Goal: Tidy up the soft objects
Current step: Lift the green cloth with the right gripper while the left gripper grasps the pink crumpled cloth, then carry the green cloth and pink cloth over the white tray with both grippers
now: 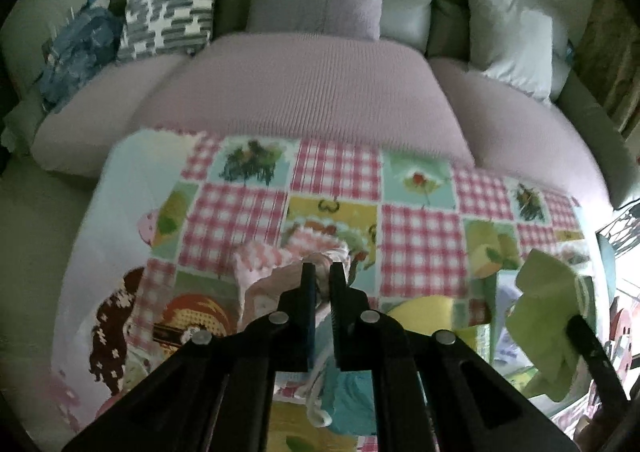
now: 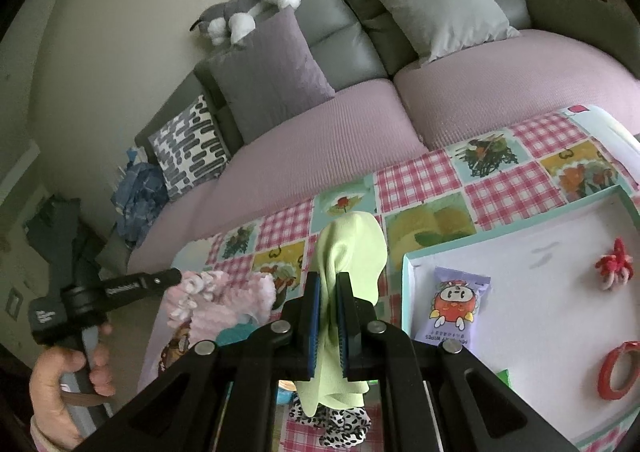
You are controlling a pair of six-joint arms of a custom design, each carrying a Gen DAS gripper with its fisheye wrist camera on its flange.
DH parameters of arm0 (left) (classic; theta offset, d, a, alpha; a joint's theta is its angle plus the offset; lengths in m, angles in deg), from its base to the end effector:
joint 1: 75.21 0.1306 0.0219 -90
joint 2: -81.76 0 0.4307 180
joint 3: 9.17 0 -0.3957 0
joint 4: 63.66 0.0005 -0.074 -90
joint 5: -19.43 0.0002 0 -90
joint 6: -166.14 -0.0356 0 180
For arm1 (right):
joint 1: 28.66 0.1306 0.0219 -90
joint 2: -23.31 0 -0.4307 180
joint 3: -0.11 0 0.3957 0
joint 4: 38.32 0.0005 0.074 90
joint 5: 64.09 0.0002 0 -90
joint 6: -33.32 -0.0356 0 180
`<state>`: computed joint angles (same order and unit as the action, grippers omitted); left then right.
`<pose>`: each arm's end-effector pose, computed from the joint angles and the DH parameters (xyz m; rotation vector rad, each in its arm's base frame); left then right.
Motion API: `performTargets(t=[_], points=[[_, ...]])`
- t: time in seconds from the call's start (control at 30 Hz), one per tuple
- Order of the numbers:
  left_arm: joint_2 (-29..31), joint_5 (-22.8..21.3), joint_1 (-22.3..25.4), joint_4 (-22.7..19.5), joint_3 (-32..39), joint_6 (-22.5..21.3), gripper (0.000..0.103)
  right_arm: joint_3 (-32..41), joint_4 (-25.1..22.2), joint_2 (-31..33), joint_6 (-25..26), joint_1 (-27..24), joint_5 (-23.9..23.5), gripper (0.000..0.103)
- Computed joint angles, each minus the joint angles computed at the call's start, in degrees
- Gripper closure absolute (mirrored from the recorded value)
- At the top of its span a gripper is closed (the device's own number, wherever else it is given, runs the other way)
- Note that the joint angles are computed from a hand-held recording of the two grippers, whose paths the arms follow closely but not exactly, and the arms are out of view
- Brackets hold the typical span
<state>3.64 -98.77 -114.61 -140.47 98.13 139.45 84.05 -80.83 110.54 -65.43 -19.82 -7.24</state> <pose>0.4260 -0.3288 0.4895 -0.6331 2.4816 0.0739 0.4599 0.0907 0.4635 -0.2845 2.3385 0.8331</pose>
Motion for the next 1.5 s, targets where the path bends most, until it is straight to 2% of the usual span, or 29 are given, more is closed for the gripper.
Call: performTargets(t=[0.2, 0.3, 0.43, 0.67, 0.83, 1.0, 1.13, 1.27, 1.5], points=[[1.9, -5.3, -2.8, -2.3, 7.7, -2.6, 0.097, 0.0, 0.9, -1.5, -0.7, -2.1, 0.0, 0.095], [3.9, -5.9, -4.2, -1.4, 11.6, -5.5, 0.097, 0.1, 0.7, -2.0, -0.1, -3.4, 3.5, 0.095], [7.6, -3.8, -5.7, 0.7, 16.6, -9.1, 0.097, 0.5, -0.4, -1.1, 0.2, -5.4, 7.9, 0.095], [16.9, 0.2, -7.9, -0.2, 28.3, -14.5, 0.097, 1.4, -2.1, 0.3, 0.1, -9.7, 13.4, 0.095], [23.4, 3.4, -8.9, -0.5, 35.8, -17.8, 0.097, 2.2, -4.1, 1.6, 0.7, -11.4, 19.7, 0.095], [28.4, 8.4, -9.2, 0.2, 40.5, -19.2, 0.097, 2.3, -4.7, 2.4, 0.6, -13.1, 21.1, 0.095], [30.0, 10.7, -9.0, 2.6, 40.3, -17.9, 0.096, 2.4, -5.2, 3.1, 0.4, -13.5, 22.6, 0.094], [29.7, 13.4, -8.6, 7.0, 36.6, -15.8, 0.096, 2.7, -6.3, 3.9, 0.6, -13.5, 24.7, 0.094], [29.6, 17.3, -8.4, 10.5, 32.3, -14.1, 0.096, 3.1, -7.9, 5.1, 0.7, -13.1, 26.4, 0.091]])
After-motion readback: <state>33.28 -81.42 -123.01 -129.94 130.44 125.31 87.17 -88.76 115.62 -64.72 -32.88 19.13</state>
